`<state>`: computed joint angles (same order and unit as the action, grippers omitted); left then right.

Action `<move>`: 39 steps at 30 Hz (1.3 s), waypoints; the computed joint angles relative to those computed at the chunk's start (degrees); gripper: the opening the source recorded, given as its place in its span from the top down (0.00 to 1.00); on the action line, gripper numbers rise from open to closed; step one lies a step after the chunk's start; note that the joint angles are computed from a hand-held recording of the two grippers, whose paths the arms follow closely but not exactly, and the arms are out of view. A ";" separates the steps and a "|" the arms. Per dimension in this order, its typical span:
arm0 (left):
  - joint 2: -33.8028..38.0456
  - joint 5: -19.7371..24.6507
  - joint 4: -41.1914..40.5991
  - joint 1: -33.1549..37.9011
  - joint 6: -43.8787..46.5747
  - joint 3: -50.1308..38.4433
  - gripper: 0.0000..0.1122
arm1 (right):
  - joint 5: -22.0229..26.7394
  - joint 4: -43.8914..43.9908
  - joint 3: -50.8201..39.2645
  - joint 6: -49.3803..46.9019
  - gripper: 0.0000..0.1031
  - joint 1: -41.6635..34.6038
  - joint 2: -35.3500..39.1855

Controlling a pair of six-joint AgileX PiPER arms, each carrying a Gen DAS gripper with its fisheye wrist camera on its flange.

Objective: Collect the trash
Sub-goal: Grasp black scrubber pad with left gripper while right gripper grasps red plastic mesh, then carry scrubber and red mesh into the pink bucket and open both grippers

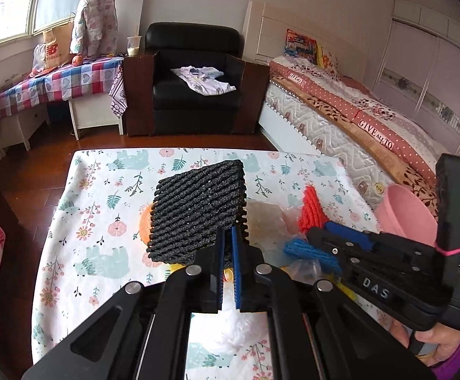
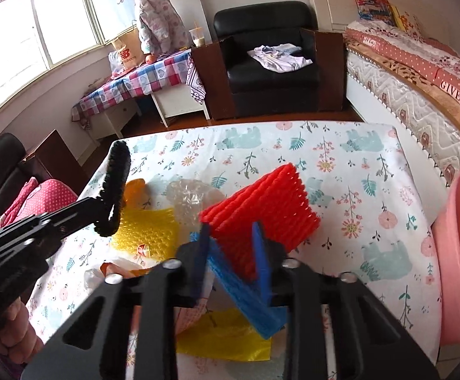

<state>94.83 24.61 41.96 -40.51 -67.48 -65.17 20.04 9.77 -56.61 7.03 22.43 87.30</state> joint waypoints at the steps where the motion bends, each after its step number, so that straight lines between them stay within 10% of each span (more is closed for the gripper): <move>1: -0.37 0.03 0.36 -0.24 -0.59 0.31 0.97 | -0.14 0.44 0.44 -0.28 0.86 -0.15 -0.32; 21: -5.45 6.57 6.65 -8.64 -8.50 -1.55 0.97 | 1.51 15.31 9.93 -14.01 0.93 -8.83 -18.03; 39: 4.00 10.70 3.23 -18.14 -3.20 -17.32 0.97 | 13.34 30.21 16.02 -34.20 0.93 -33.37 -30.63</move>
